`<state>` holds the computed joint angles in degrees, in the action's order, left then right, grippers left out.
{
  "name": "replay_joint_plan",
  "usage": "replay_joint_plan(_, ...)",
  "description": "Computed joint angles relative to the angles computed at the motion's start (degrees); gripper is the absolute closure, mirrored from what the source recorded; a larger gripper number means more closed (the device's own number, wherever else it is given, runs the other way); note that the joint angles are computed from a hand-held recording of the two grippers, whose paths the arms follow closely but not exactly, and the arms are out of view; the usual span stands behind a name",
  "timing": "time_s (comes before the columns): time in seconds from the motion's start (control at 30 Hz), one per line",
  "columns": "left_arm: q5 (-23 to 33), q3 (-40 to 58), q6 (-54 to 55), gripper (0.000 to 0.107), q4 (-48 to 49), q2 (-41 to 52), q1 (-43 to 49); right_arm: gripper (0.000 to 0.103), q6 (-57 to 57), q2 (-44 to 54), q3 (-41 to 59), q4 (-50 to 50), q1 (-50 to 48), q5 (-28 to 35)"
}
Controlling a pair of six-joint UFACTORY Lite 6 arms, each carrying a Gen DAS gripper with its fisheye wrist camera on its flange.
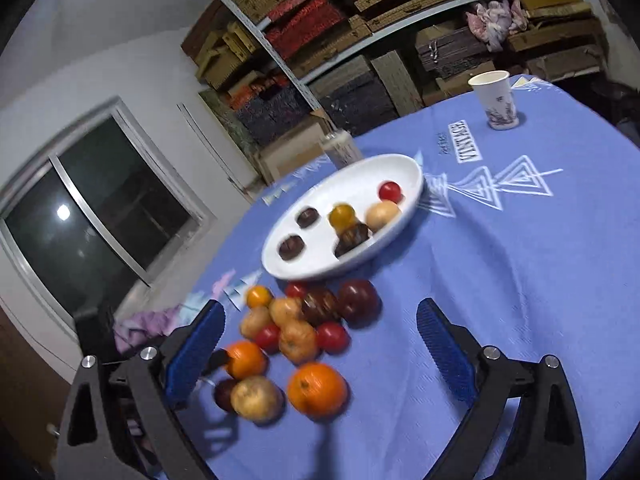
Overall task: Organize fruits
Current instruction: 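Carry both fruits onto the white plate and open both tools, then grasp an orange with the right tool while the left tool grasps another orange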
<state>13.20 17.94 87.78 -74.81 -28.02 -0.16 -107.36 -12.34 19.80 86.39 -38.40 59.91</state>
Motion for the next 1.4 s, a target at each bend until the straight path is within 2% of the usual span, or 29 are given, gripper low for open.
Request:
replay_joint_plan(0.13, -1.03, 0.31, 3.5, 0.038, -4.35, 3.02, -2.16, 0.006, -1.35, -10.16, -5.85, -1.67, 3.59, -5.78)
replay_joint_plan(0.2, 0.32, 1.34, 4.64, 0.038, -5.53, 6.13, -1.67, 0.006, 1.85, -13.72, -6.74, -5.0, 8.74, -11.74)
replay_joint_plan(0.3, 0.84, 2.28, 8.95, 0.038, -10.3, 9.55, -1.65, 0.006, 3.4, -15.09, -7.92, -6.28, 15.87, -20.74)
replay_joint_plan(0.37, 2.2, 3.02, 8.9, 0.038, -10.14, 10.68, -0.92, 0.006, 4.83, -14.7, -7.74, -6.63, 20.23, -25.4)
replay_joint_plan(0.43, 2.88, 3.49, 9.6, 0.038, -10.97, 11.7, -0.36, 0.013, 5.7, -15.67, -8.03, -5.86, 23.87, -29.16)
replay_joint_plan(0.57, 3.76, 4.2, 9.17, 0.038, -10.65, 12.76, 0.14, 0.015, 5.92, -11.24, -5.96, -3.99, 29.8, -34.0)
replay_joint_plan(0.63, 4.03, 4.57, 9.66, 0.038, -11.32, 13.4, 0.05, 0.029, 4.39, -8.46, -4.89, -1.73, 32.21, -36.02)
replay_joint_plan(0.73, 5.62, 5.67, 8.64, 0.038, -10.39, 15.18, 1.06, 0.036, 3.4, -4.33, -2.76, -0.61, 33.81, -36.31)
replay_joint_plan(0.9, 8.31, 7.13, 6.2, 0.038, -7.07, 17.48, 3.42, 0.037, -0.04, -2.0, -2.13, 3.75, 36.09, -37.2)
replay_joint_plan(1.03, 10.02, 8.13, 5.17, 0.038, -6.14, 19.25, 4.46, 0.051, -2.42, -2.34, -2.82, 5.82, 37.02, -37.51)
replay_joint_plan(1.1, 10.43, 7.78, 5.8, 0.044, -6.74, 18.91, 4.28, 0.056, -2.11, -2.52, -2.91, 5.43, 37.04, -36.77)
replay_joint_plan(1.17, 12.18, 8.17, 6.26, 0.053, -6.67, 19.36, 4.24, 0.056, -3.02, -3.01, -3.37, 6.63, 37.25, -36.94)
replay_joint_plan(1.4, 10.75, 7.24, 7.37, 0.06, -8.75, 18.03, 2.58, 0.057, -2.85, -3.0, -3.76, 5.78, 34.66, -34.24)
